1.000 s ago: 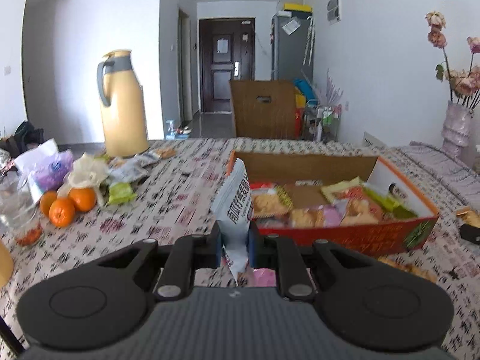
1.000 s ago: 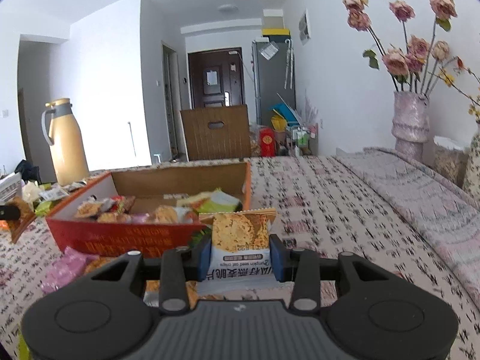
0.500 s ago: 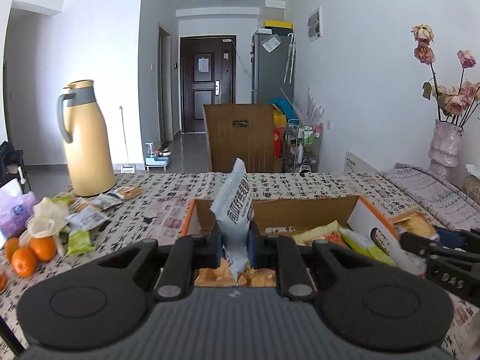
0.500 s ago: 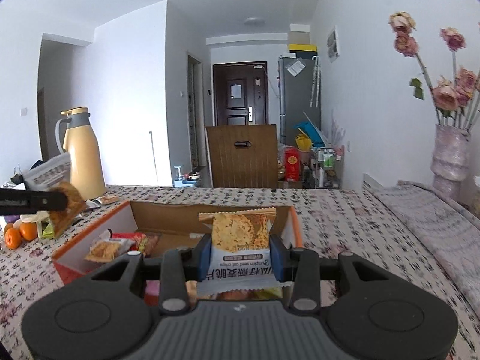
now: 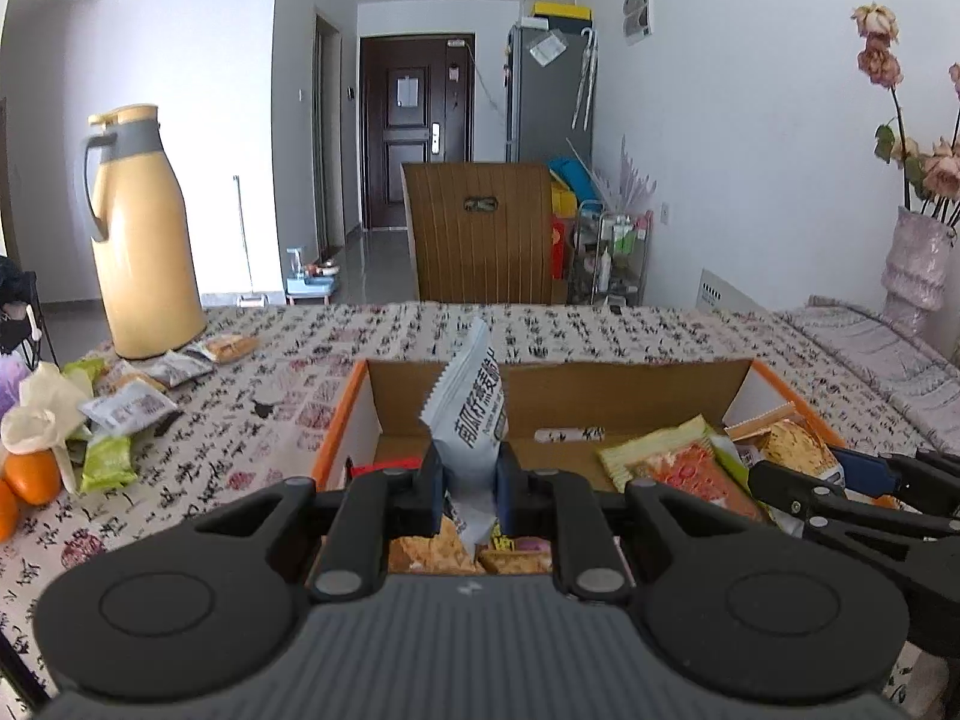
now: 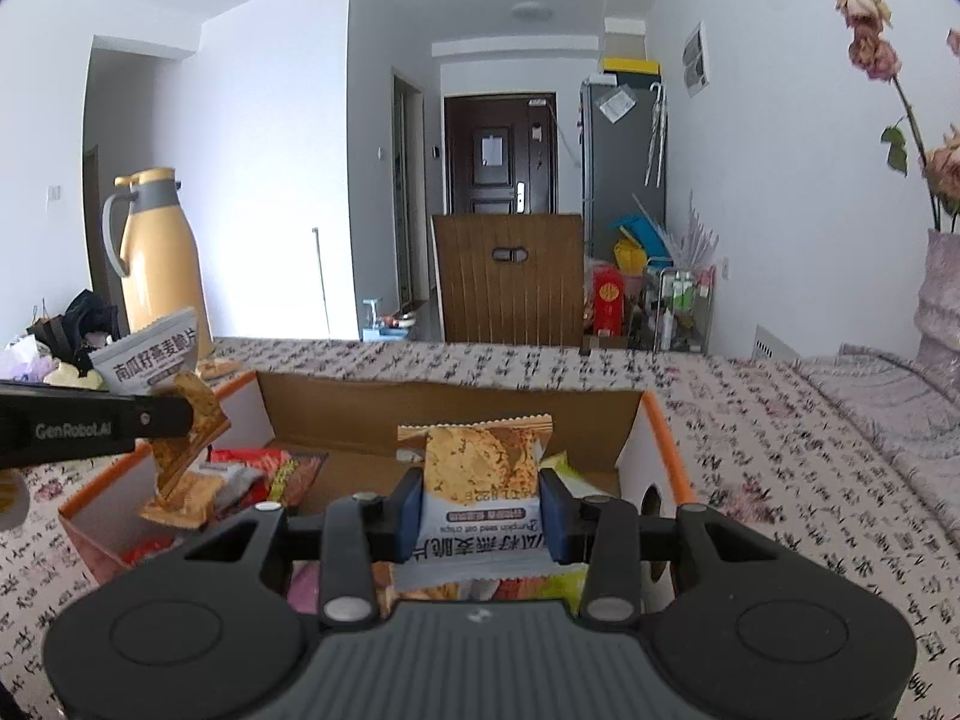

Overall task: Organize snacks
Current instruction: 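Carry both packets into the cardboard box and open both grippers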

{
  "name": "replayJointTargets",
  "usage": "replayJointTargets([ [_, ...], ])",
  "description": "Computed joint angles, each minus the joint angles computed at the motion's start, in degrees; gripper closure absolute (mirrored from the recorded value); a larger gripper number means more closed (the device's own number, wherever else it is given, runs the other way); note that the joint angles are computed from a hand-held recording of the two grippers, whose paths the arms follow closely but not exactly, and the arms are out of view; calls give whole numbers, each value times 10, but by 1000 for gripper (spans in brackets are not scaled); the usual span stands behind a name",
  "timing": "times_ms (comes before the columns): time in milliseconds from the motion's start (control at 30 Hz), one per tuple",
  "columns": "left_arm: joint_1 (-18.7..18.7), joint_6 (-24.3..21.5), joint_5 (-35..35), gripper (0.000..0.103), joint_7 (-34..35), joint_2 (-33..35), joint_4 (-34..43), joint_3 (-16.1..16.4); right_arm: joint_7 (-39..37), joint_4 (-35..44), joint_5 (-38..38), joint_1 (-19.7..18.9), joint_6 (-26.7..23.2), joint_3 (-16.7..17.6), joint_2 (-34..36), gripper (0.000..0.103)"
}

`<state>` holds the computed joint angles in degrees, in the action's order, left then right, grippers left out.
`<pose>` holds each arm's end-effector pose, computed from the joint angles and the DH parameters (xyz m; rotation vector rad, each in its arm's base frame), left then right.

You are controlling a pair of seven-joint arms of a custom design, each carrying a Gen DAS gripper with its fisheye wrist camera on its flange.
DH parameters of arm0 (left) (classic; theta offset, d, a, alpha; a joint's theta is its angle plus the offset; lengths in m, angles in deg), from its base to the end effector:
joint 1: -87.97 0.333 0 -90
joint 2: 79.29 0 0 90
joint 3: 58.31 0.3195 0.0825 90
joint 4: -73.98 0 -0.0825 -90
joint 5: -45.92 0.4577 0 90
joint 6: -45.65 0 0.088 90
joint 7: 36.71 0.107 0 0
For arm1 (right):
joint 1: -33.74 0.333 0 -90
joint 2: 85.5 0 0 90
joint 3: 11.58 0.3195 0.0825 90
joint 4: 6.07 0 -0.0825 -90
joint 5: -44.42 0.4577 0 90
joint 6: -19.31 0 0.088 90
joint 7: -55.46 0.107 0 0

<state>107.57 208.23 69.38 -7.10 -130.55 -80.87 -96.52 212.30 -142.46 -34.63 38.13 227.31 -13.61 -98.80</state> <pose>0.4138 -0.1650 0.5010 -1.7488 1.2306 -0.7551 0.4874 0.1451 0.4744 -1.7639 1.0211 -0.6037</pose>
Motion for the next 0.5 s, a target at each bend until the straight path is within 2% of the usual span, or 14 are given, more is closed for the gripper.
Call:
replayJointTargets([
  [233,-5,2,-4,86,1,5,-4,5,28,8,-32,-5,5,2,9,64],
  [300,-3,1,-4,80,-3,2,-5,3,37,9,-40,-8,6,3,8,63],
  [333,-2,0,-5,70,-5,1,-6,3,38,8,-39,-9,6,4,8,63],
  [367,2,-2,-5,56,-12,-4,-6,-2,37,8,-37,-10,8,4,8,60],
  [400,6,-5,-3,48,-19,-9,-7,-7,36,7,-35,-11,10,4,7,52],
  [433,10,-8,-2,35,-27,-16,-8,-12,27,3,-24,-12,11,4,6,46],
  [467,14,-8,1,26,-36,-25,-9,-18,17,-2,-12,-13,11,4,4,32],
  [500,16,-8,3,22,-41,-31,-11,-21,6,-7,1,-13,10,3,1,19],
])
